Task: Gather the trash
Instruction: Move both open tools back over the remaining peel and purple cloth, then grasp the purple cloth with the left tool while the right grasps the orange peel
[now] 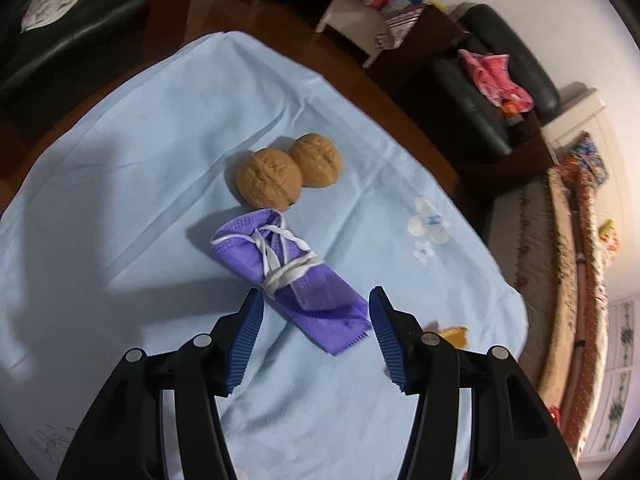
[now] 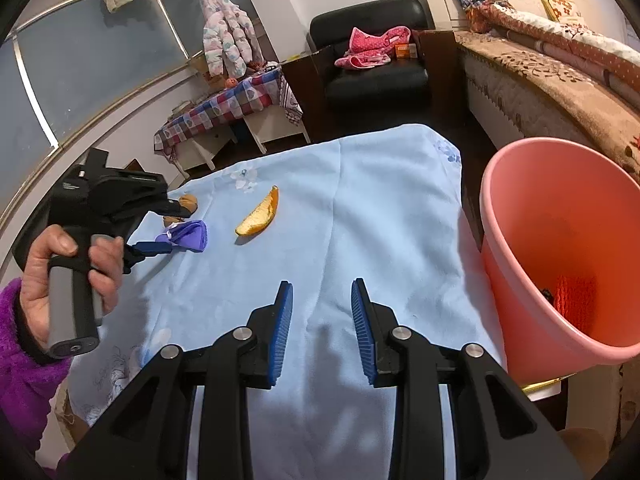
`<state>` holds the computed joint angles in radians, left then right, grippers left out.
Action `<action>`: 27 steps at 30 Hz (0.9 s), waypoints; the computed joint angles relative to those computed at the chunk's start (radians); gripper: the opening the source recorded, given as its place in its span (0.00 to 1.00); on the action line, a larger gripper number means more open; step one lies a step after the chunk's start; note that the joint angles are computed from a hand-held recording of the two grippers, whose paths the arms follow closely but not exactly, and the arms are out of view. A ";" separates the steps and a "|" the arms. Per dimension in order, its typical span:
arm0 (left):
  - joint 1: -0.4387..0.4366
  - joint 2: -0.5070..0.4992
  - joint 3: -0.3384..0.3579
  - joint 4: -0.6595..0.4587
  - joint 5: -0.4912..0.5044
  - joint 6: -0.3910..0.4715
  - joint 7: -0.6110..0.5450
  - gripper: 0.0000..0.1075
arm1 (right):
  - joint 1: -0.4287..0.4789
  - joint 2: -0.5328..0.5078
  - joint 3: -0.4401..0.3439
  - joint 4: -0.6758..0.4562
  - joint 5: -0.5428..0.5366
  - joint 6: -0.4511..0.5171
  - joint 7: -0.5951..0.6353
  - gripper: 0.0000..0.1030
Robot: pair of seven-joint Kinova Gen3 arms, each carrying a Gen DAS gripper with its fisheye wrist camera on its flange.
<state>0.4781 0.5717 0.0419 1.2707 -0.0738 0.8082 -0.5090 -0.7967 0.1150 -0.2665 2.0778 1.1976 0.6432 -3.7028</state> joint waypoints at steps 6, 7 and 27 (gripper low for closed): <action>0.048 0.031 -0.036 -0.040 -0.060 0.019 0.067 0.44 | 0.014 0.005 0.008 0.001 -0.013 -0.033 0.007 0.30; 0.042 0.028 -0.026 -0.031 -0.060 0.009 0.053 0.39 | 0.015 0.006 0.010 0.001 -0.015 -0.037 0.008 0.30; 0.050 -0.233 0.023 0.369 -0.195 -0.173 -0.361 0.28 | 0.000 0.131 0.117 -0.208 -0.165 -0.184 0.236 0.30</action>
<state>0.5281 0.3384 0.0647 1.6400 -0.2690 0.6352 -0.8703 -0.7965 0.2459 -0.1490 1.8694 1.0327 0.4592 -3.4669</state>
